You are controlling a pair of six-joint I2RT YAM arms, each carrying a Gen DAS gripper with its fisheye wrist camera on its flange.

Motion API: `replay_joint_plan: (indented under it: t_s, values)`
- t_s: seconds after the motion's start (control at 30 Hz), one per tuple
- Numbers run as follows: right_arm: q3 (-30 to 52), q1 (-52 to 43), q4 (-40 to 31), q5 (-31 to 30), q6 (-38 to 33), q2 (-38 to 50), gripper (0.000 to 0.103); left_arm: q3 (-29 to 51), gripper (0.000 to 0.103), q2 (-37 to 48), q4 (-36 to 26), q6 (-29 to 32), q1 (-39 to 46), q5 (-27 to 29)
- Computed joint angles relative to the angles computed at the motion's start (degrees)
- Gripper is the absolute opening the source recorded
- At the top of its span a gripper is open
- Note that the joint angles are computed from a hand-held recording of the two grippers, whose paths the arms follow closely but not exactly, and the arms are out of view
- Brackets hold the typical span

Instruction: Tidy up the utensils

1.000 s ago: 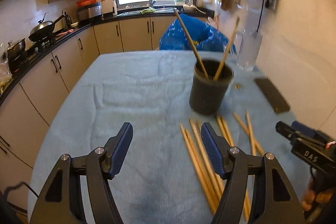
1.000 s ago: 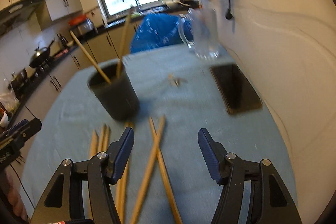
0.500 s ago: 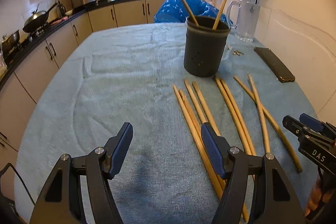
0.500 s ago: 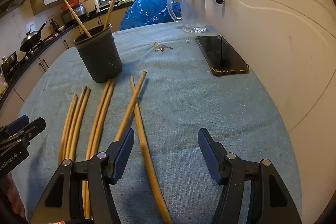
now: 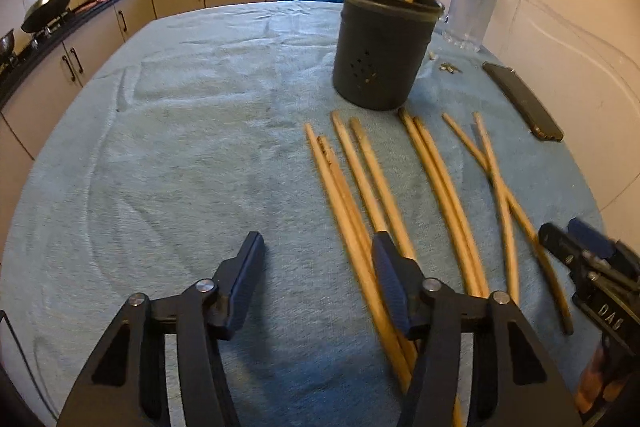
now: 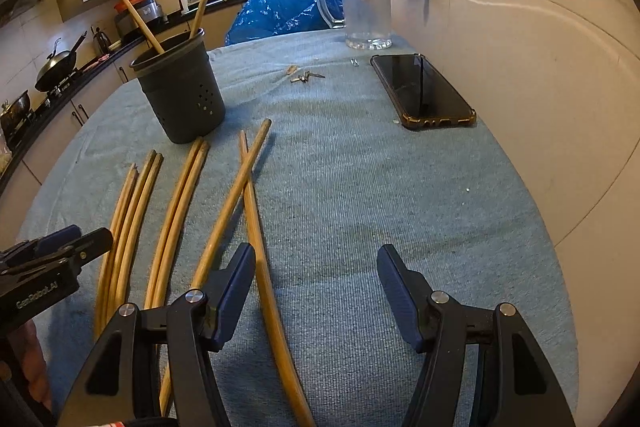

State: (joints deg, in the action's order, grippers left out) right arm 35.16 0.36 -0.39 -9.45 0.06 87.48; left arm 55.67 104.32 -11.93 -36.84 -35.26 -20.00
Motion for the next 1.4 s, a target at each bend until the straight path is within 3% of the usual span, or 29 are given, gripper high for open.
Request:
replay_joint_plan:
  t_s: [0.17,0.2,0.27,0.3,0.37,0.47,0.53,0.67,0.9,0.97,1.03,1.07,1.33,1.4]
  values:
    - [0.3,0.4,-0.8,-0.3,-0.1,0.3,0.067,1.8,0.053,1.6,-0.8,-0.2,0.4,1.1]
    - [0.4,0.4,-1.1,-0.6,-0.2,0.5,0.067,1.9,0.047,1.7,-0.7,0.0,0.3,0.7]
    - [0.6,0.3,-1.7,-1.4,-0.4,0.8,0.067,2.4,0.024,2.2,-0.8,0.6,0.0,-0.2]
    - [0.5,0.4,-1.9,-1.4,-0.5,0.7,0.067,2.4,0.018,2.2,-0.9,0.8,0.1,-0.2]
    - [0.4,0.6,-2.2,-1.7,-0.8,0.5,0.065,1.5,0.017,1.4,0.0,0.2,0.9,1.2]
    - [0.3,0.7,-3.0,-2.1,-1.4,0.0,0.049,0.3,0.016,0.3,0.5,-0.3,2.0,2.6]
    - [0.4,0.5,-4.1,-3.5,-2.1,-0.3,0.026,-0.7,0.014,-0.6,0.4,-0.8,2.8,3.3]
    - [-0.1,1.1,-5.7,-4.3,-2.9,-1.5,0.016,-2.8,0.013,-2.4,0.4,-0.9,4.5,4.8]
    - [0.5,1.6,-11.0,-8.3,-3.6,-2.8,0.016,-6.0,0.013,-5.9,-1.0,0.7,6.9,7.3]
    - [1.3,1.0,-12.5,-9.4,-3.8,-2.6,0.022,-6.9,0.013,-7.3,-1.9,1.4,7.8,8.4]
    - [2.0,0.2,-13.1,-10.4,-3.5,-2.5,0.042,-8.3,0.013,-9.4,-2.0,2.1,8.5,9.2]
    - [2.1,0.1,-12.7,-10.2,-3.3,-2.7,0.043,-9.3,0.013,-10.8,-1.6,2.5,8.8,9.2]
    - [5.7,1.1,-14.0,-13.3,-2.8,-0.9,0.043,-11.4,0.014,-13.1,-0.1,4.4,12.6,9.4]
    - [5.9,2.1,-13.8,-13.3,-2.5,-0.1,0.037,-11.4,0.014,-12.3,0.9,5.0,12.8,10.3]
